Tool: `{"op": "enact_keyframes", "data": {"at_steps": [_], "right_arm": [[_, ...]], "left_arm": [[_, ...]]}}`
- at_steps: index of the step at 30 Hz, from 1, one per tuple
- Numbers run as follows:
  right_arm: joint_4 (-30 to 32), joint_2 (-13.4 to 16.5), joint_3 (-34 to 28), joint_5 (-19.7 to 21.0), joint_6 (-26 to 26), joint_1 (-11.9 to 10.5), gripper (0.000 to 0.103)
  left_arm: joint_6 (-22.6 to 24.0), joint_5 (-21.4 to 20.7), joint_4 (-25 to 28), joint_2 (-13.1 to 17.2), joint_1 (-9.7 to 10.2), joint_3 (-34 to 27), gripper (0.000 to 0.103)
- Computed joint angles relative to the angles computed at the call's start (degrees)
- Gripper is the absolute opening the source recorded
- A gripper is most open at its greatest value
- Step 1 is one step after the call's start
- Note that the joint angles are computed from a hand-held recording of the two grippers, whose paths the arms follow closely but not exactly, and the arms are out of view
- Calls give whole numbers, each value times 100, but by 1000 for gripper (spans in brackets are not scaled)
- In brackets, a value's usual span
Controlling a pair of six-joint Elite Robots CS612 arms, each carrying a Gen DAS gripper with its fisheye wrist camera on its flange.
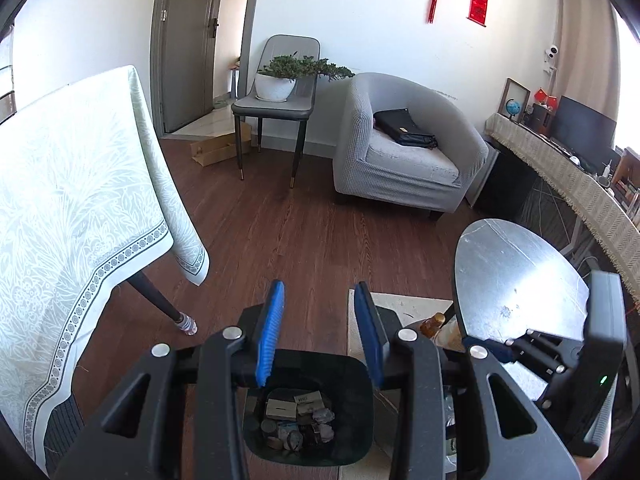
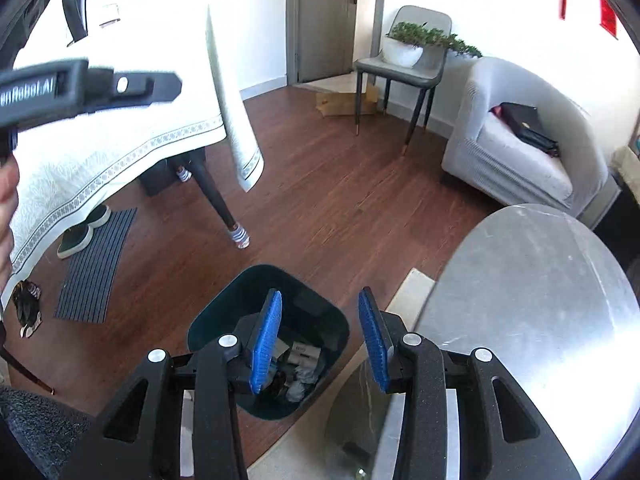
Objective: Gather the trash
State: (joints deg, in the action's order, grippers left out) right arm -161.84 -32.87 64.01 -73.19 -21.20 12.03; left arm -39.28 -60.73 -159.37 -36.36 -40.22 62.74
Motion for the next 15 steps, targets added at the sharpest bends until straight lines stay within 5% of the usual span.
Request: {"op": "enact_keyframes", "data": {"at_steps": [7, 15], "right_arm": [[-923, -299, 639, -57, 647, -339, 40], [-1914, -741, 1646, -456, 1323, -727, 62]], "left_arm": [[-270, -185, 111, -91, -150, 369, 43], [-112, 385, -106, -283, -496, 823, 82]]}}
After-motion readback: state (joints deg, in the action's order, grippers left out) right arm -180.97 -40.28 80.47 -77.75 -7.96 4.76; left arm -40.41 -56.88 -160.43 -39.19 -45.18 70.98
